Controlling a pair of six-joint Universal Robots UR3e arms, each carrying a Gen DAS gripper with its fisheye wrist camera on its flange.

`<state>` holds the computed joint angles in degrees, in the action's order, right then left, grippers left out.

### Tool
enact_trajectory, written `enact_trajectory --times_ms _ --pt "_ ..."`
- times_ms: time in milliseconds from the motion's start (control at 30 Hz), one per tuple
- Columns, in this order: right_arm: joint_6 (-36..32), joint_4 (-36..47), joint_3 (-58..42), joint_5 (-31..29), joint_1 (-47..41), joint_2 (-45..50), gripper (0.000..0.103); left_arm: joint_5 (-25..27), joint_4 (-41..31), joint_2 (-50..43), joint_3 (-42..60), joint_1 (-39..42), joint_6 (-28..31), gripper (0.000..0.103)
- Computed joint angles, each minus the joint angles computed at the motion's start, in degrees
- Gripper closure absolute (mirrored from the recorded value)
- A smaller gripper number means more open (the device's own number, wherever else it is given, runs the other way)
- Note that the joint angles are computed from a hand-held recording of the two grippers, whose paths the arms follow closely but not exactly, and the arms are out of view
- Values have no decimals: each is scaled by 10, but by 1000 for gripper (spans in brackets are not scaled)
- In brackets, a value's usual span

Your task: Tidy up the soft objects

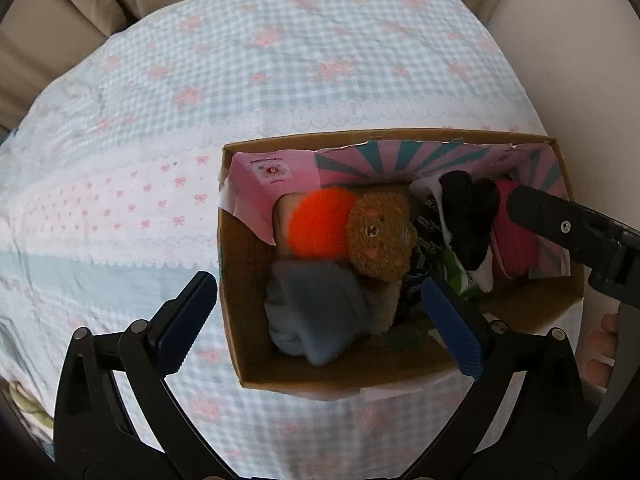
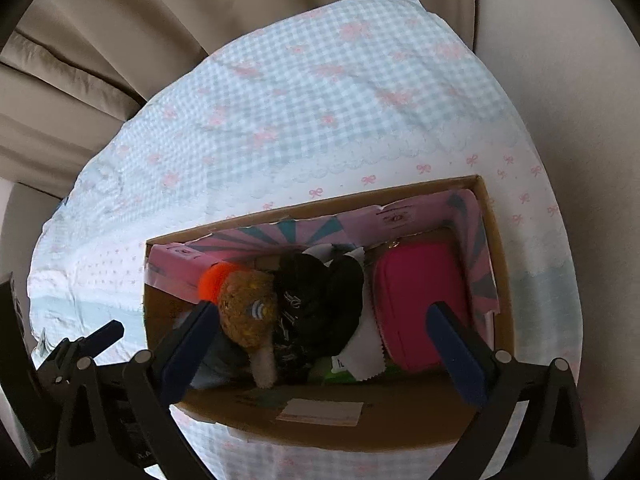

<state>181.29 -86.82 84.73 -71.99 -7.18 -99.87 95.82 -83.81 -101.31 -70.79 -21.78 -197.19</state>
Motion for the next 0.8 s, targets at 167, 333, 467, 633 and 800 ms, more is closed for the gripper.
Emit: enact_trajectory --times_ms 167,333,467,633,800 --pt "3 5 2 4 -9 -20 0 0 -7 18 0 -1 -1 1" --pt "6 29 -29 10 -5 -32 0 -4 -33 36 30 -2 -5 1" --pt "8 55 -67 17 -4 -45 0 7 -70 53 78 -6 -3 1" --pt "19 112 -173 18 12 -45 0 -10 -124 96 133 12 -5 1" --pt "26 214 -370 6 37 -7 0 22 -246 111 289 13 3 1"
